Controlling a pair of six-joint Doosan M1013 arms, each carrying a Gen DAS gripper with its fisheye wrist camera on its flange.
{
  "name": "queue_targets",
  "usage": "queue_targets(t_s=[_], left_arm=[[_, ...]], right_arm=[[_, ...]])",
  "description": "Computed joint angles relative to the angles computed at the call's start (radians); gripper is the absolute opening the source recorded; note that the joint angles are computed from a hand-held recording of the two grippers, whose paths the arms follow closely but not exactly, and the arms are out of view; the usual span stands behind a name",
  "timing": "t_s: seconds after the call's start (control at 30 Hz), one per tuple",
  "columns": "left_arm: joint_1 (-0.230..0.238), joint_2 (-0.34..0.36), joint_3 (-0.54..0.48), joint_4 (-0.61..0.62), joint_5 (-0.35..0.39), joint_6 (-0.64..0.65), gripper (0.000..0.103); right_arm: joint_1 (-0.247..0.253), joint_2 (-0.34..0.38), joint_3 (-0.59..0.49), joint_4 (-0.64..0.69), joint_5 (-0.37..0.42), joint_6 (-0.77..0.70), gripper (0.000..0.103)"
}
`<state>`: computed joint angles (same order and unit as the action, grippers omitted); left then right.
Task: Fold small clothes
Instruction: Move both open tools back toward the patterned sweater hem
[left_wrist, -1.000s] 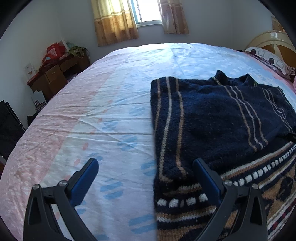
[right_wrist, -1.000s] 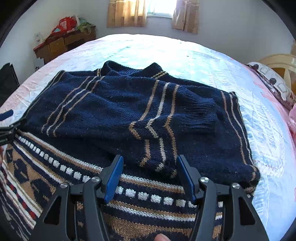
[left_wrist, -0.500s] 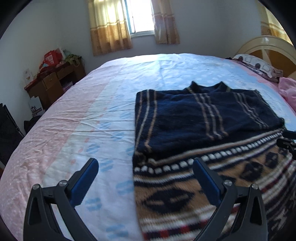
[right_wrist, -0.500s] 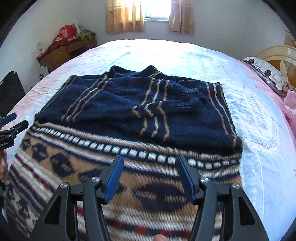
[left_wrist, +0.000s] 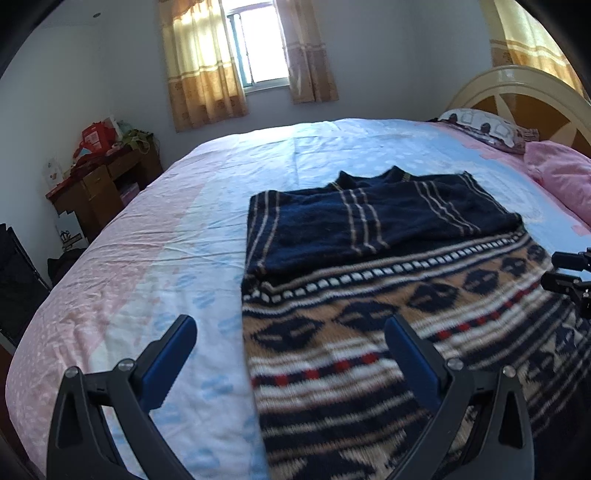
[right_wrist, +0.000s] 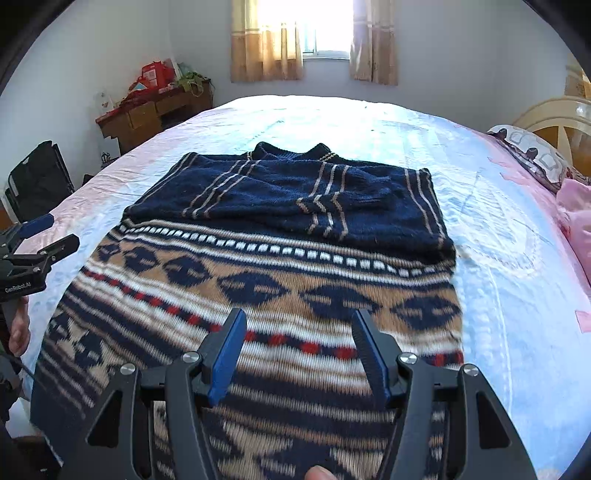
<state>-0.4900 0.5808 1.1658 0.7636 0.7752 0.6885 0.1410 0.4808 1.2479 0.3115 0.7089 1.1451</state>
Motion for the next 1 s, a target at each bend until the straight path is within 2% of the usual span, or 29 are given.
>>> queue_targets(t_s=[0.3, 0.6, 1.0], left_arm=[[-0.032, -0.031, 0.061, 0.004, -0.002, 0.011, 0.103], [-0.065, -0.059, 0.117, 0.012, -0.002, 0.011, 0.103], [-0.086, -0.086, 0.17, -0.023, 0.019, 0.02, 0.103]], right_arm=[[-0.018, -0.072, 0.106, 0.032, -0.033, -0.022, 0.06], [-0.03, -0.114, 0.188, 0.026, -0.041, -0.002, 0.061], [-0.047, -0.164, 0.278, -0.002, -0.054, 0.018, 0.061]])
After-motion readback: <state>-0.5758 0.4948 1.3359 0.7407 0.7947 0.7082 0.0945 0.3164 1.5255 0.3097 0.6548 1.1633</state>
